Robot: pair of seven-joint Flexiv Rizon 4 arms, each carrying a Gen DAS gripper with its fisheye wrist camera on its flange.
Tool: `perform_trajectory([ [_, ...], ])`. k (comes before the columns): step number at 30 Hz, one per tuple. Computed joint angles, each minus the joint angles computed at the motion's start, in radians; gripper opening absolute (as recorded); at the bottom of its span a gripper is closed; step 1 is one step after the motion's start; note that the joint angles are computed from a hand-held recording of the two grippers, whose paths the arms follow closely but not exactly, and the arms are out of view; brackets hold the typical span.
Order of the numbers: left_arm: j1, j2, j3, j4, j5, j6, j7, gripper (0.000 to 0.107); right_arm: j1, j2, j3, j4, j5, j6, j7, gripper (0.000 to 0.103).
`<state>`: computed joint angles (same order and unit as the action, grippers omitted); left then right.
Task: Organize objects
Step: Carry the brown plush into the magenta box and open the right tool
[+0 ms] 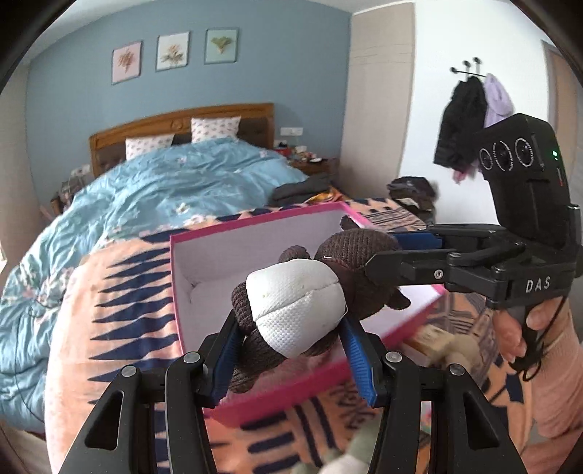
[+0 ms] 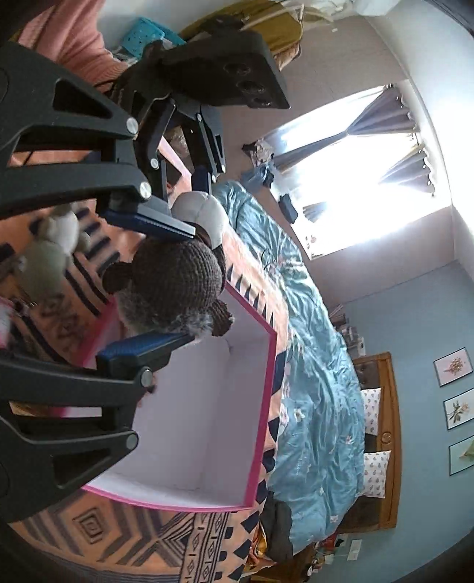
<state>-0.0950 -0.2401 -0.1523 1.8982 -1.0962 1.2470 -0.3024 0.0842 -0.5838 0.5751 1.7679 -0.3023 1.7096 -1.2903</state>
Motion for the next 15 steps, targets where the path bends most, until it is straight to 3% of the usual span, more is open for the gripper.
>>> perform_trajectory([
  [7, 0.043, -0.152, 0.025, -0.154, 0.260, -0.094, -0.247, 0.054, -0.019, -0.120, 0.040, -0.182, 0.037, -0.199, -0.058, 0.051],
  [15, 0.062, -0.244, 0.048, -0.271, 0.513, -0.181, -0.457, 0.054, 0.008, -0.205, 0.039, -0.358, 0.125, -0.433, -0.113, 0.051],
])
